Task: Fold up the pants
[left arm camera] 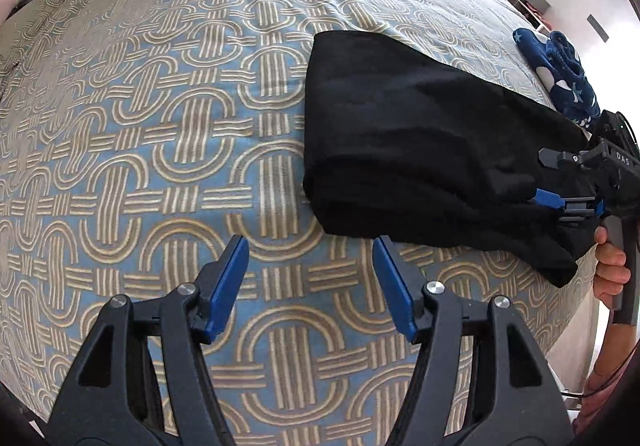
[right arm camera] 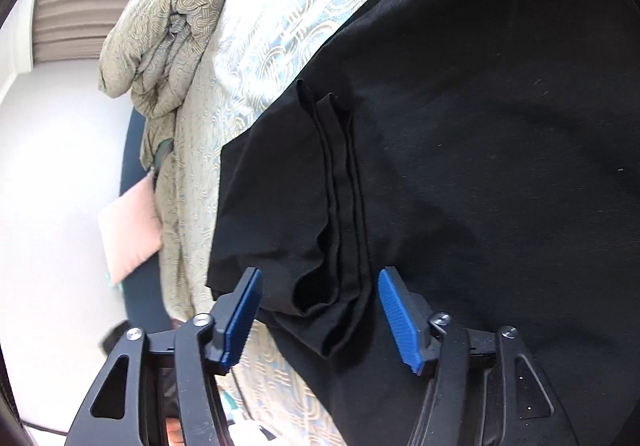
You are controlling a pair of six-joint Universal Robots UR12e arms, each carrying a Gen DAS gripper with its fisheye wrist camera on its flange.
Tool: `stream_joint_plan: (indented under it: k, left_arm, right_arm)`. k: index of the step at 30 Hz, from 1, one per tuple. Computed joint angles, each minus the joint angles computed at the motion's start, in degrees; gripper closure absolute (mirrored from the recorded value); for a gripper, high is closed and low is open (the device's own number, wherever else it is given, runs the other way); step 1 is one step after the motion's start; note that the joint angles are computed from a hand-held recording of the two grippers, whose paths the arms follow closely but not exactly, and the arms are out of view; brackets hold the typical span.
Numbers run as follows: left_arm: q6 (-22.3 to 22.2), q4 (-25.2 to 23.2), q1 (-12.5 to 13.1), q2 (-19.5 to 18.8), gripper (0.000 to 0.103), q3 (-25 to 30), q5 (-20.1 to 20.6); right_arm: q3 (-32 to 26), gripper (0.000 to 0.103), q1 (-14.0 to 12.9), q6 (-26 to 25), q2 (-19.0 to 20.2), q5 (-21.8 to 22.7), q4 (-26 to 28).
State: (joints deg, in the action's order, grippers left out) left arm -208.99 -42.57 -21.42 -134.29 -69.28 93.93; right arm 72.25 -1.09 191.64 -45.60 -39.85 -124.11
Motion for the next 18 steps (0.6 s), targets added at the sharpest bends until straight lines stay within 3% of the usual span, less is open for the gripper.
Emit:
stream_joint_plan:
  k: [6, 11, 12, 15, 18]
  left_arm:
    - [4.3, -0.5, -0.4, -3.3, 0.038, 4.3, 2.1]
    - [6.4, 1.4, -0.1, -4.6, 0.038, 5.4, 2.8]
    - [6.2, 1.6, 0.0, -4.9, 0.042, 5.7, 2.6]
    - [5.0, 3.3, 0.6, -5.0, 0.065, 5.2, -0.6]
    - [5.1, 3.8, 0.6, -5.1, 0.07, 5.4, -0.8]
  right_arm:
    - [-0.6, 0.037, 0.1, 0.6, 0.0, 0.5, 2.4]
    - [-0.1, 0.037, -0.1, -3.7, -0.9, -0.6, 6.1]
    - [-0.2, 0.037, -0.2, -3.7, -0.7, -0.1, 6.3]
    - [-0.8, 0.037, -0.3, 0.5, 0.7, 3.5, 3.5]
    - [-2.9, 0.037, 0.1, 2.1, 2.8, 6.5, 2.5]
